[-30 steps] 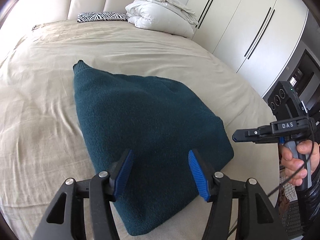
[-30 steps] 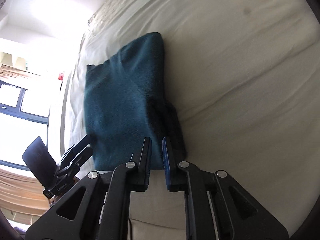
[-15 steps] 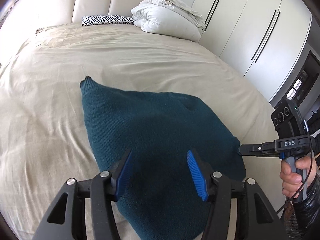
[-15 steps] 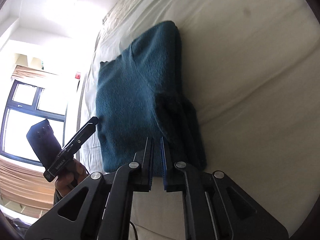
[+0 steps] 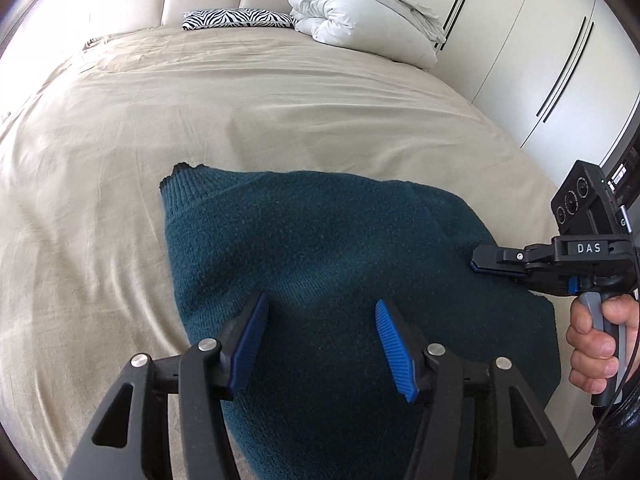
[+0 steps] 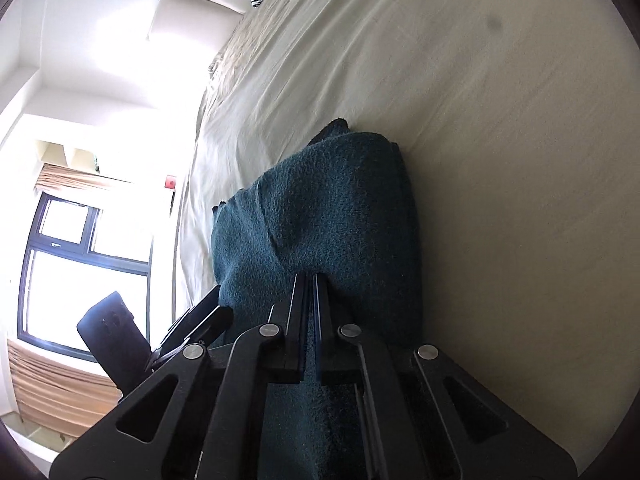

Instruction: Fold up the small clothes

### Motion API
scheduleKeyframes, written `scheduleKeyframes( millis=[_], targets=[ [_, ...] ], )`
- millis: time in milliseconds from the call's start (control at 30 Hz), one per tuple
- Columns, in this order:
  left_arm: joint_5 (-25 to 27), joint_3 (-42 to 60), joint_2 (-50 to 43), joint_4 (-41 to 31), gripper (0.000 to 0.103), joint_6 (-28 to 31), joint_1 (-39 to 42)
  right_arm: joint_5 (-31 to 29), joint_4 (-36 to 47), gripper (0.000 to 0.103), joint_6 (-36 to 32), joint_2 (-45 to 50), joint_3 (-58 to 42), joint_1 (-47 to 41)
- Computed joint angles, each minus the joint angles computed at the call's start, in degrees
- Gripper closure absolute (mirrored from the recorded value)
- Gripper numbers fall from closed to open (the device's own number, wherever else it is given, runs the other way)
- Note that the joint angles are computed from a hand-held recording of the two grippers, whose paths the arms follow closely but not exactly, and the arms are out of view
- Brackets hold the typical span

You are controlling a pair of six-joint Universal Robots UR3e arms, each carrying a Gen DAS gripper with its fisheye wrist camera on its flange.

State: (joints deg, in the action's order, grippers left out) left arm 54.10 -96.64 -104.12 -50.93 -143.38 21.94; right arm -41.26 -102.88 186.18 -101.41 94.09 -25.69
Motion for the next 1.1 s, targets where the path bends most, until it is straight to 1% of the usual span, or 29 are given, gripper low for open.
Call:
scheduleKeyframes(
  millis=[33,67,133,200,233,267,300,333,367,400,433,500,533,567,600,667,700,733,767,800,867,900,933,967,1000,1033,1067,1100],
  targets=[
    [-0.14,-0.16,-0.12,0.45,0.043,-0.55,-0.03,-0.69,0.83,0.097,0.48,0.71,-2.71,0.66],
    [-0.09,-0.26,-0.13,0.75,0.043,-0.95,-0.12,-0.50,3.57,0.097,0.16,1.37,-6.46,0.65],
    [0.04,-0.30,0.05,0.53,0.043,-0.95,-0.23,-1.32,2.71,0.097,2.32,4.87,-11.35,2.75],
    [-0.17,0.37,-0.33,-0.45,0.043,-0.76,-0.13,-4.88,0.44,0.097,6.39,10.49,-17.34,6.33],
    [-0.32,0.79,-0.68,-0.92,0.043,-0.65,0.01,-7.22,1.19,0.097,7.06,13.13,-20.21,7.63],
    [-0.39,0.73,-0.74,-0.95,0.044,-0.70,0.11,-9.45,0.36,0.097,7.81,15.09,-20.99,8.62],
    [-0.35,0.41,-0.76,-0.44,0.044,-0.80,0.10,-8.85,-1.08,0.099,8.04,15.52,-19.37,7.99],
    [-0.37,0.20,-0.88,0.13,0.044,-0.82,0.01,-7.02,-4.73,0.103,8.44,14.14,-15.35,6.53],
    [-0.36,0.10,-1.18,0.80,0.044,-1.00,-0.11,-4.76,-6.51,0.103,7.17,11.87,-10.45,3.80],
    [-0.47,-0.17,-1.22,1.28,0.044,-1.07,-0.09,-3.57,-9.94,0.103,8.76,12.00,-7.89,3.35],
    [-0.70,-0.33,-1.15,1.28,0.044,-1.10,0.08,-3.55,-9.16,0.103,8.48,10.80,-7.45,2.63],
    [-1.55,-0.46,-0.68,0.41,0.043,-0.92,0.81,-5.92,-6.88,0.103,7.50,8.59,-8.47,2.68],
    [-2.26,-0.76,-0.14,-0.14,0.044,-0.73,1.44,-6.11,-5.95,0.097,7.81,7.38,-9.21,2.83],
    [-2.97,-1.12,0.35,-0.55,0.044,-0.57,2.04,-5.45,-5.06,0.097,7.51,5.40,-9.11,2.41],
    [-3.20,-1.50,0.75,-0.72,0.044,-0.51,2.38,-3.19,-2.89,0.097,5.17,1.30,-7.37,0.54],
    [-3.01,-2.86,1.48,0.67,0.044,-0.43,2.52,0.40,0.83,0.097,1.47,-3.15,-6.81,-0.53],
    [-2.88,-3.57,1.77,1.56,0.044,-0.49,2.48,0.15,1.40,0.097,0.66,-4.18,-6.18,0.68],
    [-2.85,-4.01,1.98,1.96,0.044,-0.49,2.55,-1.60,3.39,0.097,-0.74,-5.16,-6.08,1.82],
    [-3.02,-4.09,2.24,1.63,0.044,-0.39,2.72,-5.86,2.42,0.096,-0.21,-5.19,-5.08,4.21],
    [-3.43,-3.93,2.64,0.48,0.044,0.03,3.09,-8.93,2.27,0.095,-1.06,-5.82,-1.68,5.92],
    [-5.31,-4.56,5.25,-2.79,0.045,1.30,4.98,-6.41,-3.96,0.097,0.43,-9.27,6.56,4.78],
    [-6.32,-4.77,6.88,-4.95,0.044,2.17,6.36,-5.42,-4.56,0.097,1.47,-11.10,7.83,3.70],
    [-7.26,-5.22,8.58,-7.01,0.044,3.44,7.99,-6.15,-5.68,0.095,3.29,-10.96,7.29,4.56],
    [-8.35,-6.00,10.26,-8.75,0.043,4.86,9.92,-6.81,-5.50,0.093,3.46,-11.93,6.65,4.57],
    [-9.26,-6.70,11.70,-10.46,0.042,5.65,11.98,-6.79,-4.07,0.085,2.47,-14.03,6.06,3.45],
    [-10.35,-7.17,12.85,-12.82,0.041,6.21,14.25,-6.16,-2.23,0.072,1.09,-16.58,5.71,1.84],
    [-11.93,-7.17,13.63,-16.51,0.040,7.56,16.64,-5.11,0.32,0.062,-0.72,-19.20,5.42,-0.56],
    [-12.91,-7.07,14.06,-19.95,0.037,9.07,18.59,-4.97,2.32,0.040,-1.87,-21.13,4.92,-2.72]
  ],
)
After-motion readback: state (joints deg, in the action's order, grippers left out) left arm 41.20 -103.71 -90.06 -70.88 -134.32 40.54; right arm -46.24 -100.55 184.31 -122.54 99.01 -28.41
